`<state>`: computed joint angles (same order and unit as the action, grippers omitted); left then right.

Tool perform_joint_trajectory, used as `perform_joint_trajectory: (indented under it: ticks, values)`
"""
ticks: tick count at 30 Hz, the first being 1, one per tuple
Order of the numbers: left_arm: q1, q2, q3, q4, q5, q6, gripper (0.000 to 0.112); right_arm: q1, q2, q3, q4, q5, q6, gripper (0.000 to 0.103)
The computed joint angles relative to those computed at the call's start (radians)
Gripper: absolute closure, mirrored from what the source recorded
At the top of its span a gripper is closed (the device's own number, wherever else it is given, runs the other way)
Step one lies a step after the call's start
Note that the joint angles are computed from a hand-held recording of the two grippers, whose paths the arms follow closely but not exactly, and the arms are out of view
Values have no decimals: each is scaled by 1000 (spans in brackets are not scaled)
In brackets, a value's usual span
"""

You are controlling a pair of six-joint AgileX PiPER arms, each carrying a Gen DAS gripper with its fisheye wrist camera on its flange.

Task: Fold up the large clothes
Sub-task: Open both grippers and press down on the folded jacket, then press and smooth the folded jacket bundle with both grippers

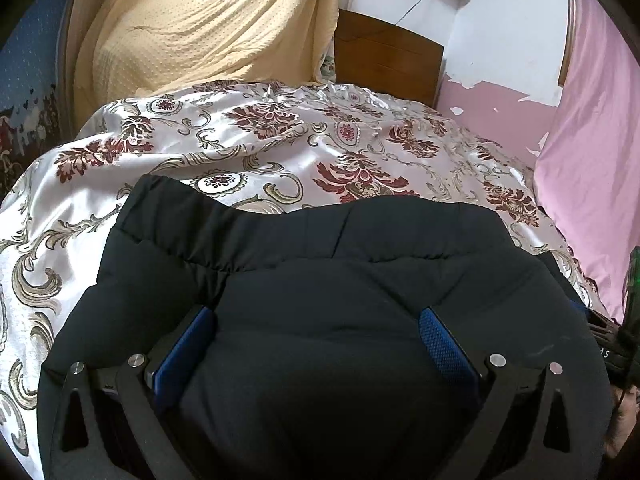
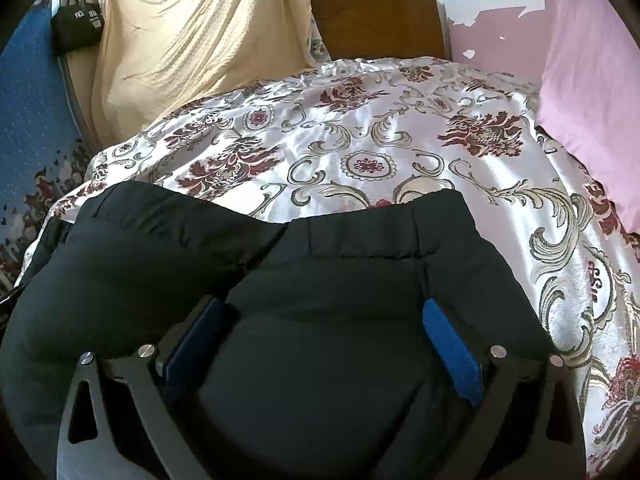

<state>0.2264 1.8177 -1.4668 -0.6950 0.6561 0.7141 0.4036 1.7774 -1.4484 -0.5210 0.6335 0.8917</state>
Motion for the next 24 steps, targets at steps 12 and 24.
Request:
perform_joint_trajectory:
  ticks: [12, 24]
  values:
    - [153, -69, 25, -118, 182, 120, 9, 3, -132, 95, 21, -6, -14, 2]
    - [413, -109, 94, -59, 324, 210, 9, 33, -515, 482, -188, -58, 219, 2]
